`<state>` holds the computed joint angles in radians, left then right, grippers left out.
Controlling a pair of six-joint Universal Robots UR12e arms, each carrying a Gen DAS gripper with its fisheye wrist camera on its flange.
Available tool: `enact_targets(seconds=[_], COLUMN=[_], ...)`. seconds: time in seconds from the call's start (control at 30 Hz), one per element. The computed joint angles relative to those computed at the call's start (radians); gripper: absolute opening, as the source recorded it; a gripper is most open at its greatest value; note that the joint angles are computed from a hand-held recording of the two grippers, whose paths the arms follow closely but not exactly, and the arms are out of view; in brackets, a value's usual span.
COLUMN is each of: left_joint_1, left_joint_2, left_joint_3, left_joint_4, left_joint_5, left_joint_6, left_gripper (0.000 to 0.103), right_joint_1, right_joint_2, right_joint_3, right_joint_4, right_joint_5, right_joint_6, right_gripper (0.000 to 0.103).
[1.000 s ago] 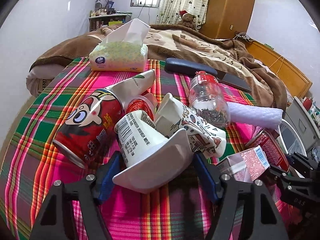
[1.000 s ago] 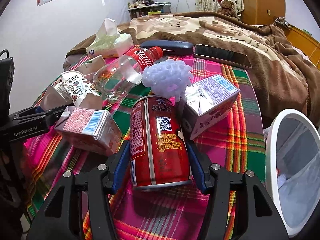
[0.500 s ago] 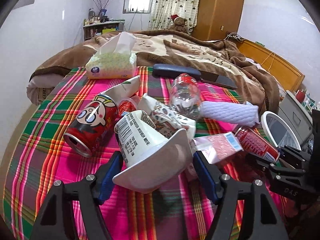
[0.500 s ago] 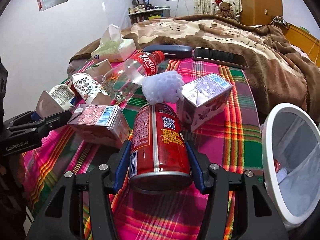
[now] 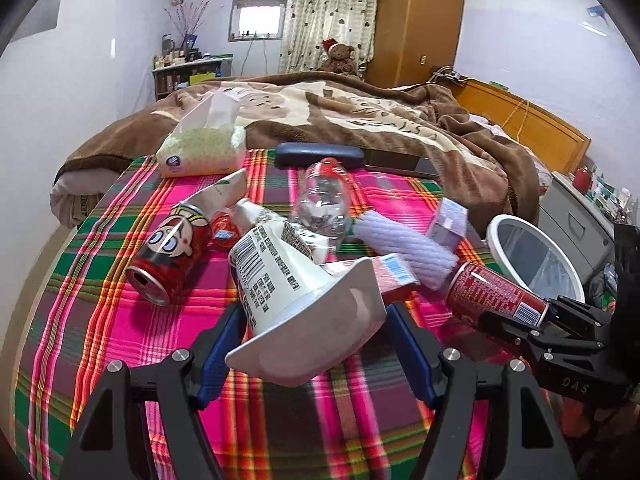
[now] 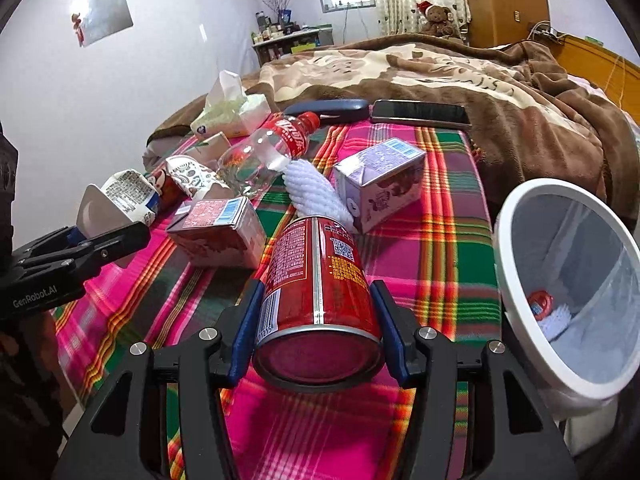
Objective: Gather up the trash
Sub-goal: 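Carry the red can and paper cup to the wastebasket and release both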
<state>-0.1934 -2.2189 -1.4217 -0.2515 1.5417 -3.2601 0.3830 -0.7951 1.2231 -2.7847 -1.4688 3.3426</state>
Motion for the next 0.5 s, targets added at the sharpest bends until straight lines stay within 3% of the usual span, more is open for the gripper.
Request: enact_targets(seconds=[0.5], left_joint_1=[-0.055], left_joint_2=[-0.006], left_joint_3=[0.042], left_joint_4=[0.0], left_joint_5=[-0.049], left_joint_6=[0.094], left_gripper=[0.072], right_joint_1=[-0.017], right_joint_2=[-0.055], right_joint_3=[0.09], right_joint_4=[-0.136], right_joint_5=[-0.086], right_joint_6=[0.072], right_gripper=[0.055])
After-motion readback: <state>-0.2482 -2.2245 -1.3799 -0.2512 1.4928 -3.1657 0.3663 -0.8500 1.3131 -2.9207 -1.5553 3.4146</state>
